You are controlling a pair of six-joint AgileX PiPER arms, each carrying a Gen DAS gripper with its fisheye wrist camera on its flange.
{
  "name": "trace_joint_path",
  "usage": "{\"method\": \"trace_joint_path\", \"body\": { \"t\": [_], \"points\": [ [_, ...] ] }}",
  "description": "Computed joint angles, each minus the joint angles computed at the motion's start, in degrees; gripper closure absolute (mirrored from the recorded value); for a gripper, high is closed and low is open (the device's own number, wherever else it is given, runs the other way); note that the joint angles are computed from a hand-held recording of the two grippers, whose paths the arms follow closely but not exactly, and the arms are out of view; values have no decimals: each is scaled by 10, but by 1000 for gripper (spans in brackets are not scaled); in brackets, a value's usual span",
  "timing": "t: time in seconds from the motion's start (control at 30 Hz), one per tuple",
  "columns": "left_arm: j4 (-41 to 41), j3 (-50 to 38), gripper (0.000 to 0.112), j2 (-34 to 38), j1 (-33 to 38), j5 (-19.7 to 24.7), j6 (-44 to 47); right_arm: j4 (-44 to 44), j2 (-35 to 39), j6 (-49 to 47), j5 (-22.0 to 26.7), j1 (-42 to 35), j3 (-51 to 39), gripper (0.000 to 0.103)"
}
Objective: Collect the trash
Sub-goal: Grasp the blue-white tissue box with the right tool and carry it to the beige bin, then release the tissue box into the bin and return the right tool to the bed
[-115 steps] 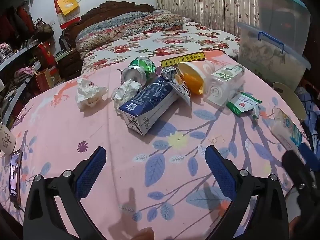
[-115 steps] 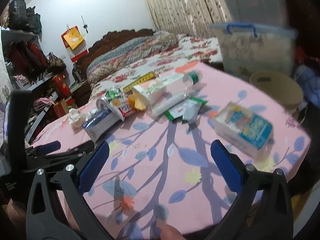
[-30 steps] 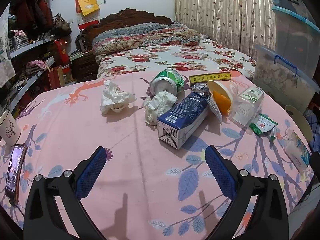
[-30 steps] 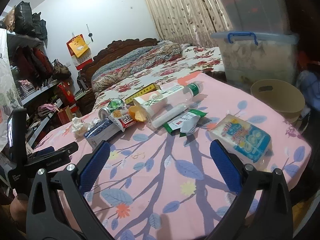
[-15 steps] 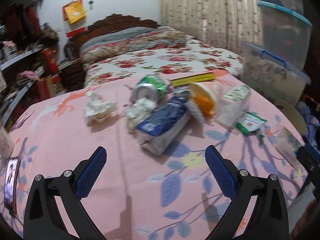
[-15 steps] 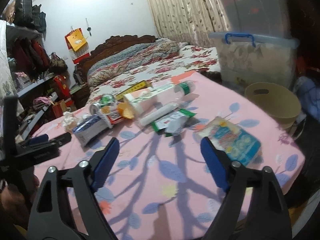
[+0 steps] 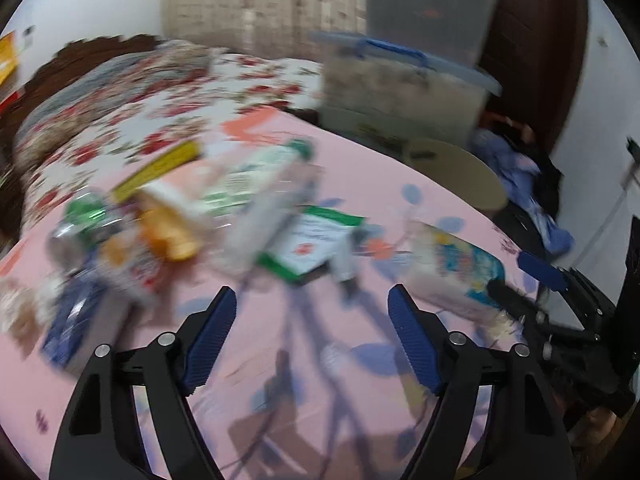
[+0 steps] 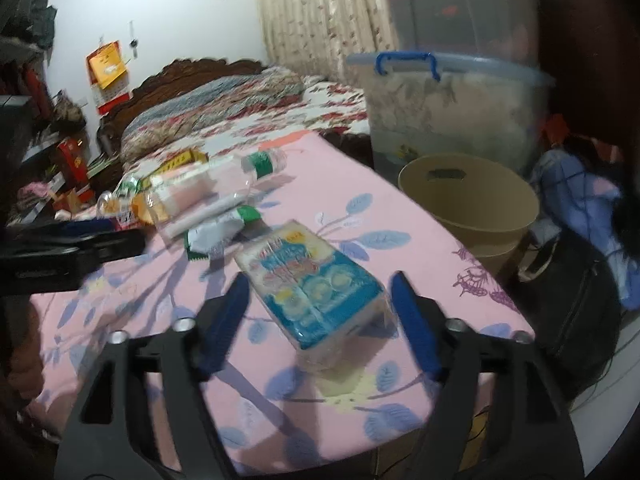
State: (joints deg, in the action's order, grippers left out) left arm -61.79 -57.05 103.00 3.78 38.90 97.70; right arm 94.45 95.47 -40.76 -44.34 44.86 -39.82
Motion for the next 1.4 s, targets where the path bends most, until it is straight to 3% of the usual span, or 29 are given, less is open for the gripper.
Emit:
{"method": "trace_joint_path", "body": {
  "t": [0.07, 0.13, 0.3, 0.37, 0.4, 0.43, 0.5, 0.6, 0.67, 0.83, 0.97, 1.03, 1.1, 1.17, 1.23, 1.27, 1.33, 1.4],
  "points": [
    [7, -6, 48, 17, -38, -26, -4, -29, 6, 2, 5, -7, 12, 13],
    [46, -32, 55, 48, -74, -53, -55, -49, 11, -4, 15, -14, 20, 11],
    [134, -100, 66, 113, -119, -61, -167, -100, 30, -13, 65, -62, 16, 11],
    [140, -113, 83, 127, -125, -63, -179, -122, 36, -13, 84, -80, 13, 11],
    [145, -123, 92, 134, -124, -51, -186, -136, 41, -12, 94, -89, 11, 12],
    [150, -138, 103, 141, -120, -33, -197, -151, 46, -18, 115, -103, 7, 29],
    [146, -172, 103, 156, -103, 33, -213, -171, 51, -11, 111, -102, 9, 33],
    [123, -165, 104, 138, -98, 56, -196, -182, 48, 3, 77, -82, 23, 34],
    [117, -171, 104, 129, -98, 94, -198, -183, 39, 31, 44, -74, 41, 34],
    [115, -194, 103, 110, -160, 113, -209, -209, -23, 124, 13, -127, 109, 34],
    [127, -269, 103, 131, -228, 138, -254, -242, -72, 156, 52, -242, 144, 34],
    [137, -331, 103, 158, -264, 150, -289, -290, -82, 183, 93, -315, 149, 34],
    [160, -432, 103, 212, -299, 190, -358, -340, -82, 204, 147, -397, 140, 34],
    [182, -528, 103, 265, -326, 219, -417, -382, -74, 222, 181, -450, 127, 33],
    [209, -608, 99, 313, -353, 220, -465, -374, -52, 189, 200, -482, 95, 30],
    [226, -638, 76, 333, -363, 213, -490, -373, -41, 174, 210, -495, 79, 27],
    [275, -675, 39, 358, -381, 184, -548, -403, -25, 180, 220, -509, 60, 12],
    [290, -661, 39, 355, -386, 148, -567, -380, -15, 152, 196, -495, 53, 10]
  ]
}}
